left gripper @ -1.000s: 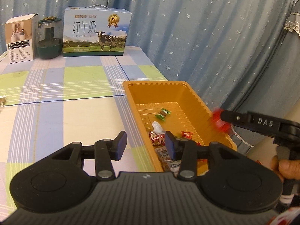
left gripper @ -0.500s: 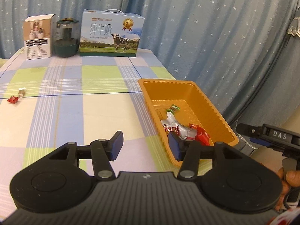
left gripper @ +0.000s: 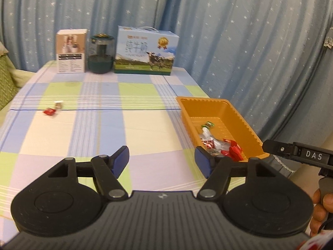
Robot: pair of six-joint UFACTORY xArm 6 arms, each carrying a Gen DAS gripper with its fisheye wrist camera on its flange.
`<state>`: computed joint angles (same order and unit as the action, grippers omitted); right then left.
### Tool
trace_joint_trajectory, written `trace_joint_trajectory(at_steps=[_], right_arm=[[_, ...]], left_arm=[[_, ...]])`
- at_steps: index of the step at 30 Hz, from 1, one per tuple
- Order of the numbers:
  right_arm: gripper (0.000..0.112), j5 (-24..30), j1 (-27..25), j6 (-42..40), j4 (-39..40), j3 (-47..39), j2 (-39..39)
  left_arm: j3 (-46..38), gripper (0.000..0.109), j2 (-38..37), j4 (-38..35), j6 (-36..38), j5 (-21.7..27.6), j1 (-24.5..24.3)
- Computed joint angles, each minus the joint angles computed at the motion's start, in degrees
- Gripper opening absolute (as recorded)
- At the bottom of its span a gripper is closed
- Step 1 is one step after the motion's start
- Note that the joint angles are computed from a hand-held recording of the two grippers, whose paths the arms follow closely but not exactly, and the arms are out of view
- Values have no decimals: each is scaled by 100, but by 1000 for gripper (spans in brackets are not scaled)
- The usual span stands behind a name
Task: Organize snacks
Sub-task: 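Move both tools back toward the last red candy and caramel on the table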
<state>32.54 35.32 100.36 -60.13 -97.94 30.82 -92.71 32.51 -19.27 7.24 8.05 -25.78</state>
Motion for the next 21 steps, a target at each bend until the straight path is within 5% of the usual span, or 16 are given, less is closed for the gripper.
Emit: trace_joint_trajectory(at_steps=[13, 21], right_arm=[[74, 120, 404, -1533, 836, -2099, 1391], [74, 543, 616, -2852, 1768, -4209, 2737]], left_arm=[[1229, 78, -854, 1573, -1402, -575, 591], [1614, 79, -1110, 2167, -1980, -725, 962]])
